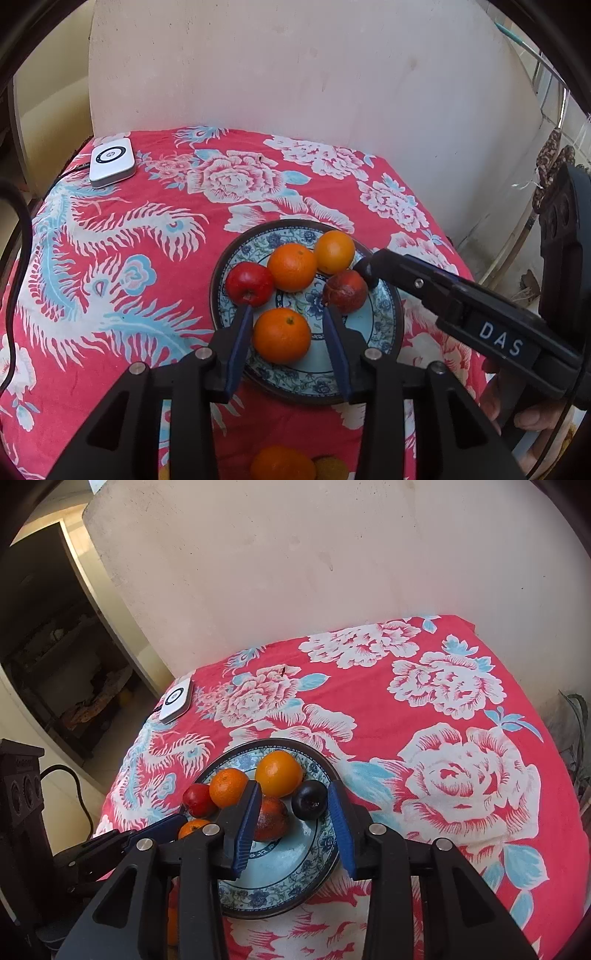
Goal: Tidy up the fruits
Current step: 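Carry the orange and plum onto the plate and open both tools, then withdraw both open tools from the plate toward the remaining fruit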
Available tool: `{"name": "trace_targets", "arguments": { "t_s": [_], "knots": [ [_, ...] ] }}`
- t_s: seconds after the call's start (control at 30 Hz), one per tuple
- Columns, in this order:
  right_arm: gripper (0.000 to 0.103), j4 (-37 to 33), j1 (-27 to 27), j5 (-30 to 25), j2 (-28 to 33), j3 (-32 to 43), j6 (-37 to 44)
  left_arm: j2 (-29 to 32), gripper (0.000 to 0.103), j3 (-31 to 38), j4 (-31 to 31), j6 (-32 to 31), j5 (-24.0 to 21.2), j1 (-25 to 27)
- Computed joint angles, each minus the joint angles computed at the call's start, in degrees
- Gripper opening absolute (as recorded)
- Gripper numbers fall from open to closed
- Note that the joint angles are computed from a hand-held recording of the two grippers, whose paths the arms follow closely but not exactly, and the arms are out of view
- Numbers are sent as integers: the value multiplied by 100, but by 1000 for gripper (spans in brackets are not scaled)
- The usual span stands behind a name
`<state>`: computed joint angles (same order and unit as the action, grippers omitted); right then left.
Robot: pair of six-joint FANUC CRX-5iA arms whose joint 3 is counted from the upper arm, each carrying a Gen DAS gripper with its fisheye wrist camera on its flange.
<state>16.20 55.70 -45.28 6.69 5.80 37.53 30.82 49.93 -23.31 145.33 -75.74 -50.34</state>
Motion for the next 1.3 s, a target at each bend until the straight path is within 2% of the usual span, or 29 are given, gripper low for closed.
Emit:
{"name": "trace_targets", "arguments": {
  "t_s": [0.3,0.73,1.3],
  "knots": [
    [40,440,283,7,-314,-349,-352,-158,41,-68,-153,63,-134,-133],
    [43,838,761,-157,-608,-619,-573,-617,41,-567,-374,480,-299,-324],
    [43,731,1190,-293,-789,-896,-580,-1164,41,-1309,-594,1152,-520,-605]
  ]
}}
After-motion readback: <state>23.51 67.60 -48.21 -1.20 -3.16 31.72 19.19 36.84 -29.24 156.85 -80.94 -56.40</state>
